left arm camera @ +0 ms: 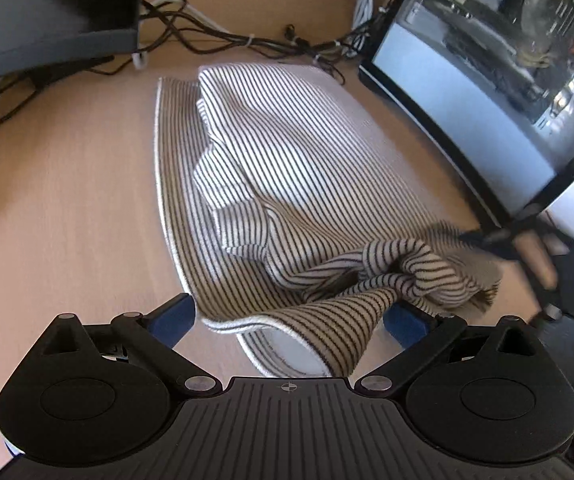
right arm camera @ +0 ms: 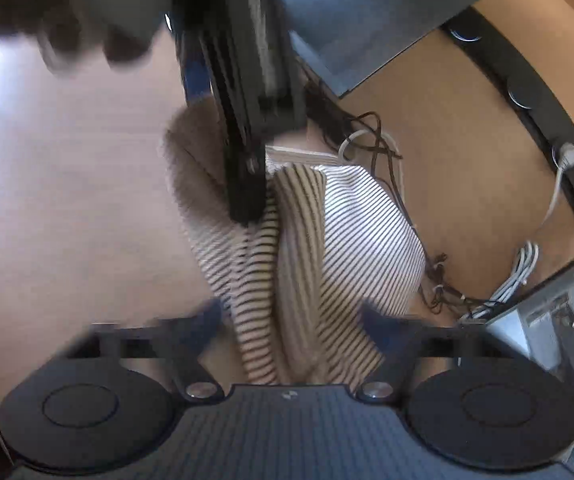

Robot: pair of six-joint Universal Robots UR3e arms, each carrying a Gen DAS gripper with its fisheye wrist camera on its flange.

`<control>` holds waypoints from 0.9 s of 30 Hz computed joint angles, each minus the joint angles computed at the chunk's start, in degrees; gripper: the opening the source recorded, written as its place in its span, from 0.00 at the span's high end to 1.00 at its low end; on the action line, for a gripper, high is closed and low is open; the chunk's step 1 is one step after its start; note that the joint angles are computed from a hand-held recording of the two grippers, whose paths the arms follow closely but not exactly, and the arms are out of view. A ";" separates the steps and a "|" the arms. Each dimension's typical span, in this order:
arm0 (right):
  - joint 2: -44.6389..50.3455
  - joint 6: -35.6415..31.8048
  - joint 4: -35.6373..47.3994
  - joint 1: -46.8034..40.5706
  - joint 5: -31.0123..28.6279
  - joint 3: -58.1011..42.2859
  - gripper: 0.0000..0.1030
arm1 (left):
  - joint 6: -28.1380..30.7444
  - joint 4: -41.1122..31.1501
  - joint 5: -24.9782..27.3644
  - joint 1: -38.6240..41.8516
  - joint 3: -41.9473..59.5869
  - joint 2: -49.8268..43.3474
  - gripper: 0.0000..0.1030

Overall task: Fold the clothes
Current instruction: 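Grasp the sweater edge with the right gripper and lift it off the desk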

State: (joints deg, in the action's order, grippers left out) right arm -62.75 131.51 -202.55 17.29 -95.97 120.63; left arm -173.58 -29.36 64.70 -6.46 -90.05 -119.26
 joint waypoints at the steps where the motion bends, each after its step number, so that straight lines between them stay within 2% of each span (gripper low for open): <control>1: -1.52 -0.30 4.14 -0.67 1.71 -0.87 0.70 | 0.86 0.08 -0.67 0.95 -1.73 1.73 0.00; 2: -1.93 -1.39 5.04 -0.79 2.05 -1.23 0.70 | 1.61 0.48 -1.41 2.09 -3.88 3.73 0.00; 5: -0.89 -7.71 0.84 -1.65 3.15 0.39 0.72 | 1.42 3.28 -2.93 6.64 -10.43 9.50 0.00; 8: -4.06 -8.49 6.23 -3.19 5.89 0.82 0.74 | -0.42 5.28 0.39 7.64 -9.81 9.90 0.00; 10: -10.55 -6.42 16.10 -4.90 9.31 0.28 0.75 | -1.33 6.51 0.85 7.44 -7.88 8.41 0.00; 12: -18.79 -4.61 29.59 -6.67 13.02 -1.33 0.75 | -1.61 7.64 0.80 6.45 -4.99 5.95 0.00; 16: -34.49 -7.00 55.51 -9.79 17.56 -4.35 0.75 | 1.08 9.91 -1.73 2.60 0.82 -0.33 0.02; 18: -39.42 -8.46 69.55 -10.50 18.62 -9.49 0.75 | 3.84 8.56 -2.96 0.39 3.91 -3.53 0.13; 19: -41.45 -10.03 76.98 -10.93 19.38 -12.89 0.75 | 5.74 7.39 -3.43 -0.46 4.81 -4.57 0.24; 20: -42.37 -11.04 82.26 -10.99 19.65 -15.96 0.75 | 8.07 6.16 -3.85 -1.11 5.30 -5.22 0.28; 24: -37.35 -13.39 100.17 -10.57 20.94 -34.55 0.75 | 20.06 3.83 -5.56 -2.71 2.42 -4.94 0.31; 27: -30.27 -16.86 101.92 -13.73 24.68 -42.41 0.75 | 25.29 4.59 -5.28 -3.29 -0.18 -4.11 0.31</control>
State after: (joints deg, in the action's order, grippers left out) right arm -93.01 114.65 -100.63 3.56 -71.29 78.22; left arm -148.29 -24.77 59.42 -9.74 -90.23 -123.37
